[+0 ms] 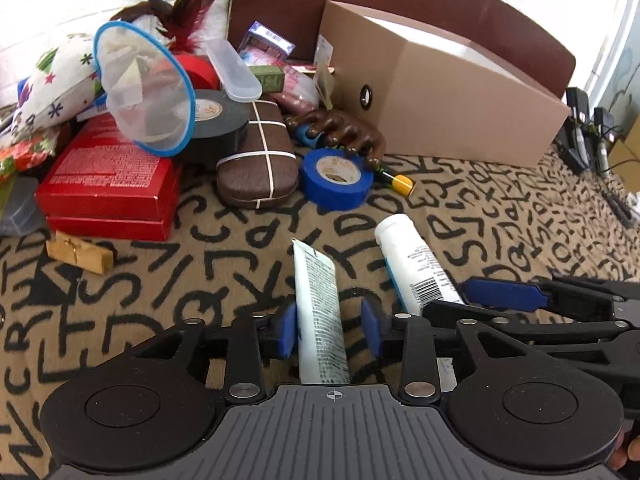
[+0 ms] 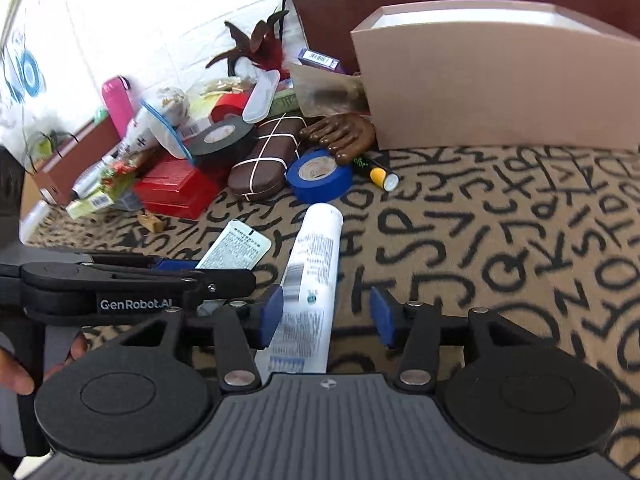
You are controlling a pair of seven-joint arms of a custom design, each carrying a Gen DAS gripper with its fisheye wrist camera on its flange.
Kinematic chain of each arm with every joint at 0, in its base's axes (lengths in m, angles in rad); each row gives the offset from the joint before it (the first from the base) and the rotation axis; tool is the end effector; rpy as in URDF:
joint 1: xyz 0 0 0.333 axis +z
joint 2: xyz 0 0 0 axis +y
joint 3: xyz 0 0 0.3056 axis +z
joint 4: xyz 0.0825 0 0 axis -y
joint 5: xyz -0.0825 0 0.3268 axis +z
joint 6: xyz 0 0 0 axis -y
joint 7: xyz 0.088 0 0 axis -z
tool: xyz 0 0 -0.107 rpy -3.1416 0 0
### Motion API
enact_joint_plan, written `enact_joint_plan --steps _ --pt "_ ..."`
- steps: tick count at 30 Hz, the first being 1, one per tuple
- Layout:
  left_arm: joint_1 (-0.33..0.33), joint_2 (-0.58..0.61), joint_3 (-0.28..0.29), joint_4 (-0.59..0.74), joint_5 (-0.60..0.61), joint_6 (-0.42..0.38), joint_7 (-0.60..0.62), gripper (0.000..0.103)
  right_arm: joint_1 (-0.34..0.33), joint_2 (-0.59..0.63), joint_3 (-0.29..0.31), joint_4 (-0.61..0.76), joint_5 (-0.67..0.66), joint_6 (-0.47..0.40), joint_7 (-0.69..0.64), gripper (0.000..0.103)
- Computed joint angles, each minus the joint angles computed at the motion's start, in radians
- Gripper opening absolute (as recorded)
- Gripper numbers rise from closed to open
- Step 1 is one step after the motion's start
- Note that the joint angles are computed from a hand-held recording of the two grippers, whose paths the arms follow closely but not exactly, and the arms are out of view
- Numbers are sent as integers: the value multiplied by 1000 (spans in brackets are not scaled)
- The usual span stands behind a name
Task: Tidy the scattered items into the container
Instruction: 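Grasp the small white tube with the left tool while the right tool holds the white lotion tube, then carry both tubes over the cardboard box and release them inside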
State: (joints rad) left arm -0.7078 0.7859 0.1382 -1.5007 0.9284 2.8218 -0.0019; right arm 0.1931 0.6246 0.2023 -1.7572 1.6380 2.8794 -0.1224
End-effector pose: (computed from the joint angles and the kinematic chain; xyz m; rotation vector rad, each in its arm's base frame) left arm 0.5480 -0.4250 0.2758 -1.9314 1.7221 -0.8265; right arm 0.5934 0.1700 0.2582 -1.9468 1.1926 -0.2162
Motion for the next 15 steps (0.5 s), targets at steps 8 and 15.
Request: enact_joint_plan --steps 8,15 --pt "3 -9 1 -19 13 18 20 33 5 17 28 8 -111 16 21 45" --pt "-3 -3 0 -8 6 0 47 29 -15 35 73 22 -139 72 25 43"
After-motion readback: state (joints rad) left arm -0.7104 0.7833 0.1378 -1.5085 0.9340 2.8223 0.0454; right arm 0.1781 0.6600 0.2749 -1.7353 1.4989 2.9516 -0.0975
